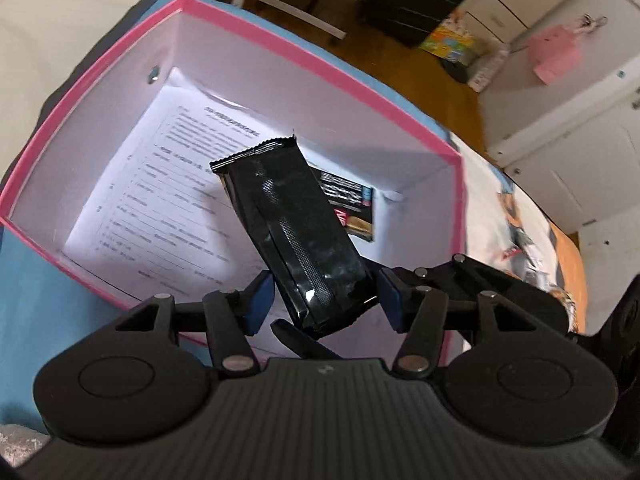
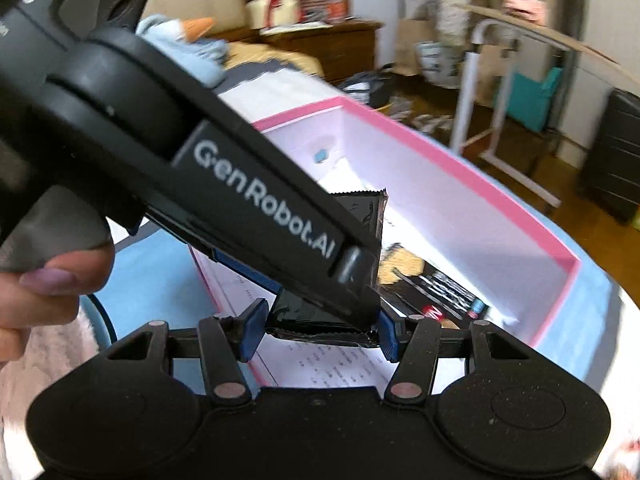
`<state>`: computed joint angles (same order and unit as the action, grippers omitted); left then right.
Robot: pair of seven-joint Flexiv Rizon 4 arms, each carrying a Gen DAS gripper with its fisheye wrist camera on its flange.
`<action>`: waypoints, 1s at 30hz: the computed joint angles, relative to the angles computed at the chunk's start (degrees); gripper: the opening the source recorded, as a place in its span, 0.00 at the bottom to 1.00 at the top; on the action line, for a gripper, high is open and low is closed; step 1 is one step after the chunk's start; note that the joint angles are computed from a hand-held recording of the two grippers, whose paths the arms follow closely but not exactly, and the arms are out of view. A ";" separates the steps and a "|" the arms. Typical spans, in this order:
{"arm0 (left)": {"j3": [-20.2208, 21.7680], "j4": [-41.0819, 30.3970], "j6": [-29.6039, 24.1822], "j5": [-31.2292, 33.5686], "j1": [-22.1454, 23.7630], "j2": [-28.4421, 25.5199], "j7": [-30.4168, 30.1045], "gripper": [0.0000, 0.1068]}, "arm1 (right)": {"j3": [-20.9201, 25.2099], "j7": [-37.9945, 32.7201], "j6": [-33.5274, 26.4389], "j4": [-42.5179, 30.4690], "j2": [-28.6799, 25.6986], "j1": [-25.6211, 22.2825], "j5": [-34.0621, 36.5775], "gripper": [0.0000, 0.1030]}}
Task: Organize snacks
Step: 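Carry the black bar with the left tool into the pink box and release, then move the left tool to the white snack bar pack and grasp it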
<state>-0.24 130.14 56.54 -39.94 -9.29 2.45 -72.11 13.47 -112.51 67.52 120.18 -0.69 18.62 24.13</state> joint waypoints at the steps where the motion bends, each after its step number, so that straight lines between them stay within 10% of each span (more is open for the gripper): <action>1: -0.04 -0.23 0.11 1.24 0.19 -0.29 -1.35 0.52 | -0.22 -1.26 -1.92 -1.11 -0.34 -0.13 1.70 0.59; 14: -1.20 2.17 8.34 0.74 -1.53 -0.71 2.08 0.58 | -0.12 23.63 5.16 8.48 2.71 -0.21 -22.17 0.70; 18: -0.30 3.42 7.92 1.01 -2.58 3.30 6.18 0.58 | 0.24 25.28 8.50 14.61 10.97 -0.04 -20.19 0.70; 30: 1.41 2.64 2.93 7.20 -7.15 14.63 11.06 0.59 | 5.84 47.93 15.03 29.89 35.29 -17.57 -44.74 0.71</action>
